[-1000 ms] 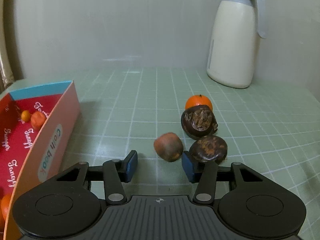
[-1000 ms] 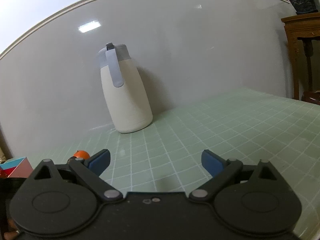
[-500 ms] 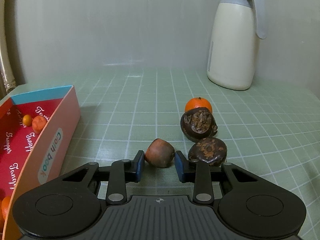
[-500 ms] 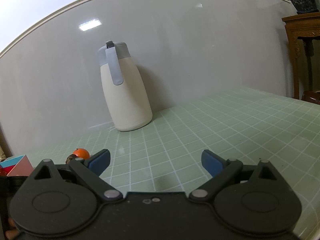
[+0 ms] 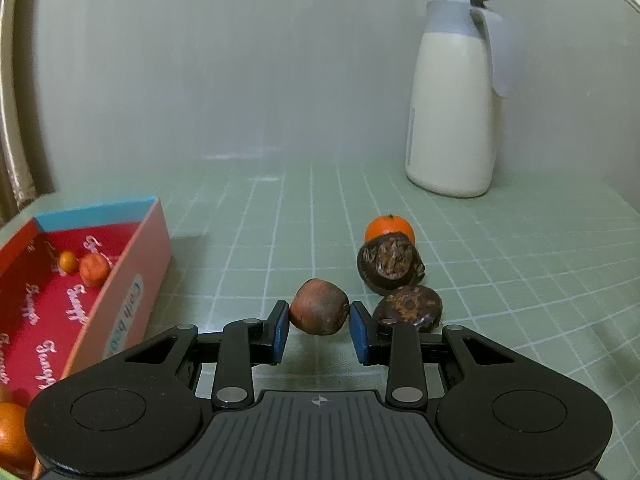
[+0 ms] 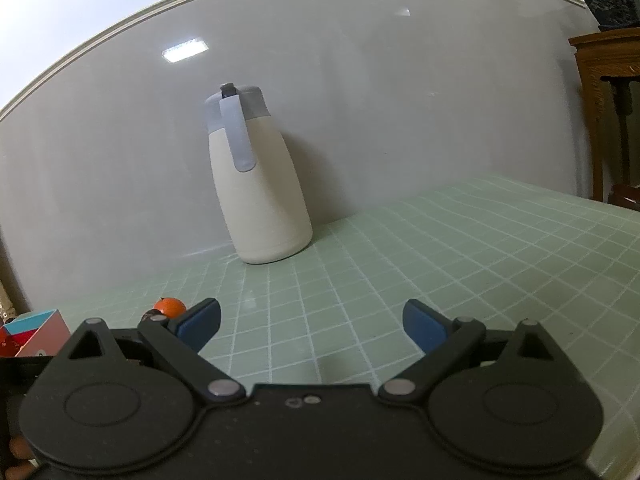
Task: Organize fruits
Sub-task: 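Carry the brown nut over the red box and open the left gripper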
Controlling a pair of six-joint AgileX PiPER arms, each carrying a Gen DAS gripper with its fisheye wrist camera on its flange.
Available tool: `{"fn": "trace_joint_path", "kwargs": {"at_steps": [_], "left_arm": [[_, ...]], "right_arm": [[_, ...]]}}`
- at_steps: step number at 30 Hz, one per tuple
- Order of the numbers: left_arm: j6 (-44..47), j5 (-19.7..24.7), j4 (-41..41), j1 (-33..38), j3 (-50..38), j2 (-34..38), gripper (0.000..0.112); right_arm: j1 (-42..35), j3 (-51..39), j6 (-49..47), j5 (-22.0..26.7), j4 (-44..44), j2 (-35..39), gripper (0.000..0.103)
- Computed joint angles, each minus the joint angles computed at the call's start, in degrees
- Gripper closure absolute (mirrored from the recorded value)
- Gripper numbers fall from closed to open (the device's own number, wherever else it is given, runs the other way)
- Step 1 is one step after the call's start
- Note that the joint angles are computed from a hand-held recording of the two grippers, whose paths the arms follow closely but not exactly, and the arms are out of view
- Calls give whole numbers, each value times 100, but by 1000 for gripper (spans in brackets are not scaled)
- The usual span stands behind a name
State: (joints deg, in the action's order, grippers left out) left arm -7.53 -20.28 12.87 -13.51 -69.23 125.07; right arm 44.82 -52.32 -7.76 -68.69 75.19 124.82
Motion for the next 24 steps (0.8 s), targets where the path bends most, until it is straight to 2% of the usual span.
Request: {"fn": "trace_joint_path", "kwargs": {"at_steps": [8,11,18,24], "left_arm": [[1103,-1140,-940,105,875,-460,79],[1283,-1391,-1111,239,1096,-624,79],[1477,-1526,-1464,742,1309,-831,79],[1662,-995,-1838,1213,896,-641,79]], "right_arm": [[37,-211,-210,86,-40,41,5],[48,-385,-347,162,-91,102,5],[112,-919,-751,379,-215,279,5],[182,-1489,-1144,633,-290,495,5]]}}
